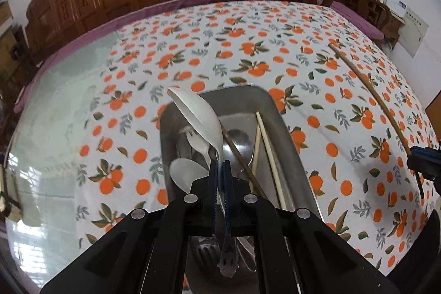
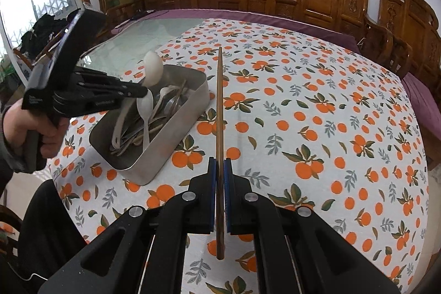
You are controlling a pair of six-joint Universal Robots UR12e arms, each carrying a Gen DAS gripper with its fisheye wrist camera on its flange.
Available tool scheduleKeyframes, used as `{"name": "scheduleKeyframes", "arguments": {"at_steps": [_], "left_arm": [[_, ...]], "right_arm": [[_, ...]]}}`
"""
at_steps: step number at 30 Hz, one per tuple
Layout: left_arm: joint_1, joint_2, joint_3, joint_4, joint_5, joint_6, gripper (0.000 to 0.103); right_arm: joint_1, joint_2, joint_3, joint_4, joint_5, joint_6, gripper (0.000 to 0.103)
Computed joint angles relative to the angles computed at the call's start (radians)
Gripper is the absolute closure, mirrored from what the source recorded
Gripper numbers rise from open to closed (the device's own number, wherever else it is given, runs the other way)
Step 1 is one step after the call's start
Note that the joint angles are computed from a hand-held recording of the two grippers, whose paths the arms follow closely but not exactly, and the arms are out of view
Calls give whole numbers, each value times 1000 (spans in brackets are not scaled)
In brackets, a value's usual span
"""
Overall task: Organize utensils
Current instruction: 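Carry the white spoon to the tray with the left tool while the right tool carries the chopstick, then release the white spoon into the tray with the left tool while the right tool lowers the chopstick in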
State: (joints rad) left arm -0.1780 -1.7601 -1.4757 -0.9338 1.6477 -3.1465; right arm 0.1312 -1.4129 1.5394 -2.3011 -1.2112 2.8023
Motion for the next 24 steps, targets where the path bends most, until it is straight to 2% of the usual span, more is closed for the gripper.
{"name": "scheduleKeyframes", "arguments": {"at_steps": [10,12,14,18,21,24], "left_arm": [[4,-4,-13,-7,-19,-8,99],[6,1,-18,-3,-20,-8,96],[10,13,-31,20,-18,-14,76],[26,47,-60,48,-27,-26,69],[39,74,-83,73,-28,-28,58],[51,102,-107,90,-18,-26,39]], "right_arm": [[13,13,-9,13,-3,8,97],[17,15,-12,15,-3,7,97],[22,18,-16,16,-1,7,97],[34,24,-26,14,8,10,97],[45,31,-35,14,17,16,97],[61,41,-46,15,24,17,97]]}}
